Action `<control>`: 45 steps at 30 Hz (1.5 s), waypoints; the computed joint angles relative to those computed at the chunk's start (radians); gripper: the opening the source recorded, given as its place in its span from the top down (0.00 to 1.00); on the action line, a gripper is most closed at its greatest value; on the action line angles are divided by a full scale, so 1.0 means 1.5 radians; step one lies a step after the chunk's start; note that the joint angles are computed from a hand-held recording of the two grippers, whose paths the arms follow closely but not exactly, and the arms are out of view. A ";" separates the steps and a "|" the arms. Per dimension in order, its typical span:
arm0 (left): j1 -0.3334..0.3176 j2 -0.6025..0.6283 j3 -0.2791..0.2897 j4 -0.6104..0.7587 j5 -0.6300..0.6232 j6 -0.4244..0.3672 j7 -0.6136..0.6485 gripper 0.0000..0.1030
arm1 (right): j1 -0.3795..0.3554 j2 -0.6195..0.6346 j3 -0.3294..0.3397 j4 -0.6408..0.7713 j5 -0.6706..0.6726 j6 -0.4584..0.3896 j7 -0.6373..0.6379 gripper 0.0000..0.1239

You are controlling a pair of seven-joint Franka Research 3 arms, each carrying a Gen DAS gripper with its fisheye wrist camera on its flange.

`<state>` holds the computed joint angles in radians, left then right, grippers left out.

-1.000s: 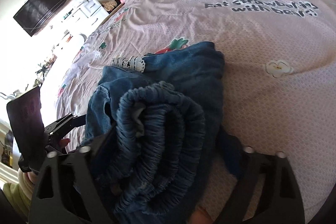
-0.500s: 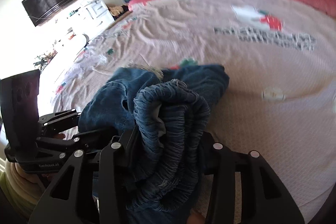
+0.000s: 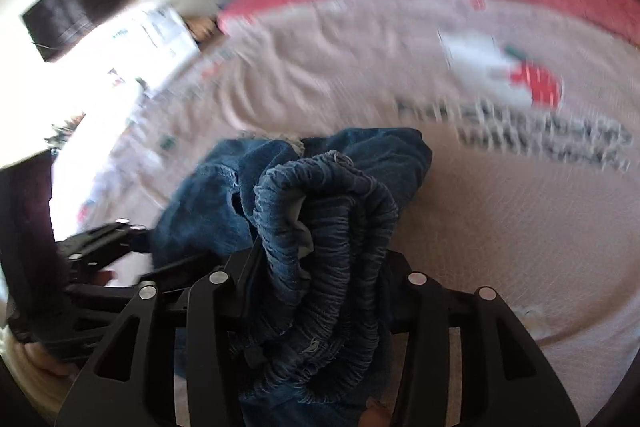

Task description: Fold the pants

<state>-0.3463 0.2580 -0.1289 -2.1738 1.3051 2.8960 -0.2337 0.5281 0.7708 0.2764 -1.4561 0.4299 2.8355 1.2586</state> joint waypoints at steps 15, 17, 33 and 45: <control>0.009 -0.091 -0.043 -0.087 0.124 -0.063 -0.200 0.34 | -0.011 -0.103 0.019 -0.164 0.021 0.158 -0.006 0.30; 0.011 -0.115 -0.054 -0.106 0.110 -0.075 -0.196 0.32 | -0.028 -0.127 0.042 -0.200 0.022 0.193 -0.015 0.27; 0.005 -0.250 -0.125 -0.187 0.003 -0.174 -0.153 0.12 | -0.028 -0.262 0.049 -0.362 -0.030 0.308 0.042 0.22; -0.027 -0.314 -0.176 -0.223 -0.086 -0.257 -0.143 0.09 | 0.053 -0.351 -0.019 -0.471 -0.063 0.377 0.106 0.21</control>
